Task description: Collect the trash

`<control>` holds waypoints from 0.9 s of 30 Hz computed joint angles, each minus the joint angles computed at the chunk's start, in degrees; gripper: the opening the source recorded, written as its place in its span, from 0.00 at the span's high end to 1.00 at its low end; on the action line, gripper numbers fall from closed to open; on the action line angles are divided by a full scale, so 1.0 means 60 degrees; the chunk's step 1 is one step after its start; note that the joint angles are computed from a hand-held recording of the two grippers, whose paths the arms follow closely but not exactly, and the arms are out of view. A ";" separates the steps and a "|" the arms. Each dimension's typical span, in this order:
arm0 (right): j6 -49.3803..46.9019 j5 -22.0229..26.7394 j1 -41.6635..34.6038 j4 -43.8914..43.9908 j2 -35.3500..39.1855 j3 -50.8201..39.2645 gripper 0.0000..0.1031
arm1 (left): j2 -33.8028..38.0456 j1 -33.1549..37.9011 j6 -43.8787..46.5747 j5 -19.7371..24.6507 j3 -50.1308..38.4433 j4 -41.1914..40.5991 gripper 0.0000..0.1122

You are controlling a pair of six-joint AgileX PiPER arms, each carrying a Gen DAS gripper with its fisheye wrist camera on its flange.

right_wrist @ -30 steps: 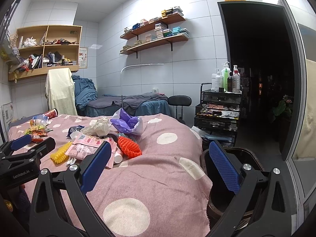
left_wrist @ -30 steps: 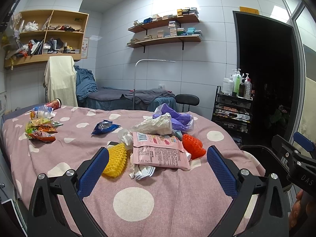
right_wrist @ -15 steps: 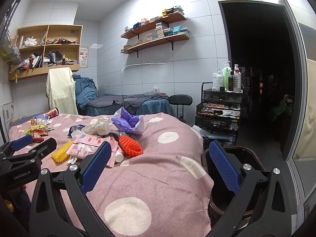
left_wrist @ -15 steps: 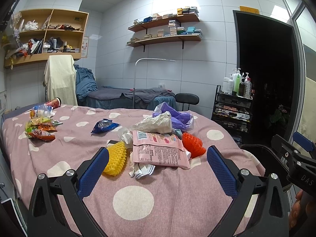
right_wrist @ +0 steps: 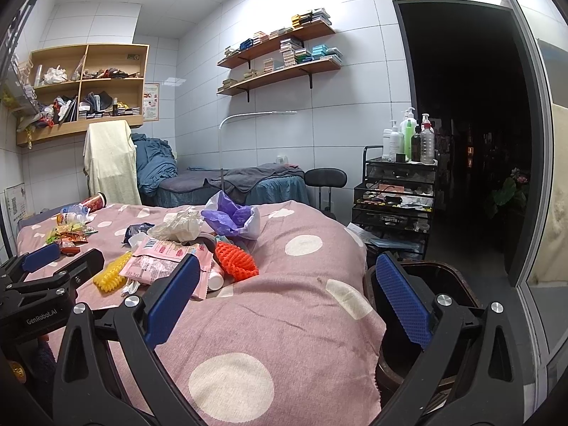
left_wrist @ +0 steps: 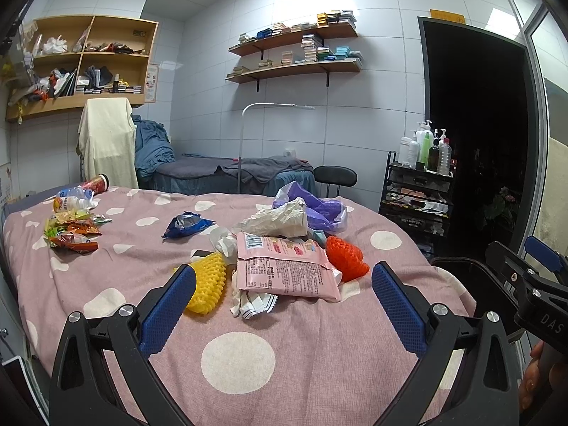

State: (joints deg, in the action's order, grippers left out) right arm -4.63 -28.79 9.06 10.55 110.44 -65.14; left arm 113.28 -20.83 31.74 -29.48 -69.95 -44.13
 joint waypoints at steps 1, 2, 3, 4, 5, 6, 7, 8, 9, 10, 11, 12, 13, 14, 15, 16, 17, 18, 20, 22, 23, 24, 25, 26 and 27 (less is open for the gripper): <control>0.0059 0.0016 -0.0030 -0.0062 0.0000 -0.0010 0.05 | 0.0001 -0.0008 -0.0040 -0.0019 0.0029 0.0032 0.13; 0.0047 0.0014 -0.0022 -0.0043 0.0003 -0.0010 0.05 | 0.0005 -0.0003 0.0007 0.0000 -0.0006 -0.0013 0.13; 0.0069 -0.0022 -0.0020 -0.0056 0.0051 -0.0015 0.05 | 0.0006 -0.0004 0.0026 0.0003 -0.0011 -0.0028 0.13; 0.0077 -0.0044 -0.0009 -0.0053 0.0057 0.0006 0.05 | 0.0007 -0.0008 0.0026 -0.0002 -0.0006 -0.0029 0.13; 0.0086 -0.0048 0.0001 -0.0055 0.0059 0.0014 0.05 | 0.0007 -0.0005 0.0041 0.0009 -0.0017 -0.0043 0.13; 0.0094 -0.0058 -0.0008 -0.0069 0.0058 0.0016 0.05 | 0.0008 -0.0015 0.0032 -0.0005 0.0002 -0.0038 0.13; 0.0078 -0.0069 -0.0003 -0.0052 0.0058 0.0019 0.05 | 0.0008 -0.0015 0.0032 -0.0005 0.0002 -0.0038 0.13; 0.0066 -0.0055 -0.0003 -0.0044 0.0055 0.0013 0.05 | 0.0029 -0.0021 0.0035 -0.0009 -0.0009 -0.0038 0.13; 0.0051 -0.0063 0.0016 -0.0023 0.0062 0.0017 0.05 | 0.0029 -0.0021 0.0035 -0.0009 -0.0009 -0.0038 0.13; 0.0052 -0.0050 0.0020 -0.0024 0.0061 0.0016 0.05 | 0.0031 -0.0023 0.0027 -0.0016 0.0000 -0.0039 0.13; 0.0050 -0.0064 0.0015 -0.0018 0.0061 0.0020 0.05 | 0.0026 -0.0015 0.0025 0.0007 -0.0010 -0.0043 0.13; 0.0069 -0.0053 0.0011 -0.0035 0.0060 0.0016 0.05 | 0.0025 -0.0023 0.0007 0.0012 0.0013 -0.0039 0.13; 0.0081 -0.0040 0.0021 -0.0035 0.0070 0.0007 0.05 | 0.0082 -0.0032 -0.0003 0.0015 -0.0003 -0.0028 0.13; 0.0098 -0.0040 0.0032 -0.0029 0.0073 0.0017 0.05 | 0.0104 -0.0042 0.0047 0.0028 -0.0011 -0.0074 0.13; 0.0118 -0.0030 0.0037 -0.0028 0.0083 0.0007 0.05 | 0.0117 -0.0052 0.0041 0.0025 0.0008 -0.0073 0.13; 0.0117 -0.0058 0.0069 0.0002 0.0090 0.0029 0.05 | 0.0118 -0.0055 0.0082 0.0052 0.0000 -0.0108 0.13; 0.0169 -0.0006 0.0041 -0.0055 0.0107 -0.0014 0.05 | 0.0123 -0.0054 0.0122 0.0091 -0.0014 -0.0141 0.13; 0.0130 -0.0002 0.0070 -0.0005 0.0122 -0.0013 0.05 | 0.0117 -0.0046 0.0153 0.0139 -0.0021 -0.0167 0.13; 0.0210 0.0139 0.0038 -0.0083 0.0140 -0.0098 0.05 | 0.0106 -0.0033 0.0139 0.0206 -0.0014 -0.0156 0.13; 0.0349 0.0252 -0.0016 -0.0221 0.0127 -0.0139 0.05 | 0.0085 -0.0017 0.0266 0.0309 -0.0065 -0.0256 0.13; 0.0400 0.0338 -0.0037 -0.0265 0.0125 -0.0176 0.05 | 0.0080 -0.0002 0.0360 0.0379 -0.0111 -0.0331 0.13; 0.0443 0.0388 -0.0038 -0.0302 0.0136 -0.0197 0.05 | 0.0077 0.0004 0.0432 0.0433 -0.0140 -0.0393 0.13; 0.0486 0.0439 -0.0047 -0.0340 0.0153 -0.0225 0.05 | 0.0078 0.0011 0.0487 0.0476 -0.0158 -0.0441 0.13; 0.0553 0.0505 -0.0078 -0.0406 0.0167 -0.0269 0.05 | 0.0089 0.0017 0.0562 0.0529 -0.0195 -0.0507 0.13; 0.0582 0.0547 -0.0077 -0.0419 0.0188 -0.0296 0.05 | 0.0086 0.0024 0.0563 0.0565 -0.0183 -0.0508 0.13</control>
State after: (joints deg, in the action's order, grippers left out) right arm -1.14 -25.51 8.60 8.04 111.57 -66.92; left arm 113.80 -20.69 35.11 -26.09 -71.05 -47.18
